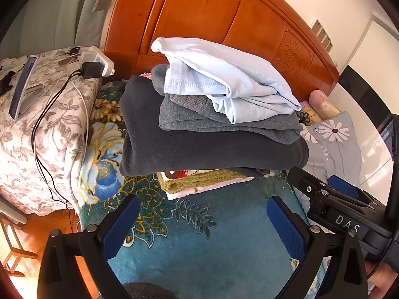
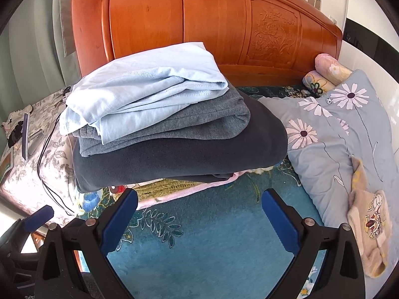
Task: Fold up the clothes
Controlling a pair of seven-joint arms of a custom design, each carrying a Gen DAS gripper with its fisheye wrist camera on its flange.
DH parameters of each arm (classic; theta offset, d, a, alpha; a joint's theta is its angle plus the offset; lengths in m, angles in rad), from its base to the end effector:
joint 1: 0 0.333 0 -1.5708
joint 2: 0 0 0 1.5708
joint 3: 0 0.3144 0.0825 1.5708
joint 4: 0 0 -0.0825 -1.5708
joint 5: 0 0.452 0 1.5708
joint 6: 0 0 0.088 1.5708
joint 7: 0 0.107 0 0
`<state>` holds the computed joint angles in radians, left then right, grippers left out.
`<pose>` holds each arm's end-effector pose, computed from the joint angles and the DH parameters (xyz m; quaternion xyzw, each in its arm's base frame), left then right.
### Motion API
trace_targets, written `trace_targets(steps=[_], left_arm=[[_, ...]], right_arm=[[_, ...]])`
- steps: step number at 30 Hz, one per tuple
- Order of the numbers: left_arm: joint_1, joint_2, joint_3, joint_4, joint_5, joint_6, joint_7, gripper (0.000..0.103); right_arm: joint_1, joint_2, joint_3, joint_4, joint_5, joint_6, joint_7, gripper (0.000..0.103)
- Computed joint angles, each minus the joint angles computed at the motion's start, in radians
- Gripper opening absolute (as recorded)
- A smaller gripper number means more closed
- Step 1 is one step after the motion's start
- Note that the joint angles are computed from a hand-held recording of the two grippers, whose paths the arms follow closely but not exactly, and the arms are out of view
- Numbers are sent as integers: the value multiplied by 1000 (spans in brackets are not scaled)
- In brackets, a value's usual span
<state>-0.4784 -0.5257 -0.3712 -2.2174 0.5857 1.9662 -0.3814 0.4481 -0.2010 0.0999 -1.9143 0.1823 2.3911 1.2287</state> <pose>0.3355 -0.3644 0.5928 -0.8820 0.2790 -0.2935 0.2408 0.5200 0.3251 0.6463 -0.8729 0.3514 -0.1537 0.3017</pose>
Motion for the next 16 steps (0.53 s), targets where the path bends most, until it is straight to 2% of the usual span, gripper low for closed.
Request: trace_targets(steps=[10,16], left_arm=[[-1,-28,3,-28,-3,18,-16,103],[4,-32,-16,-30,14,-7,-44,103]], right_arm=[[5,1,9,4,-20,-7,22,100],[8,1,11,5,-24,-11,29,100]])
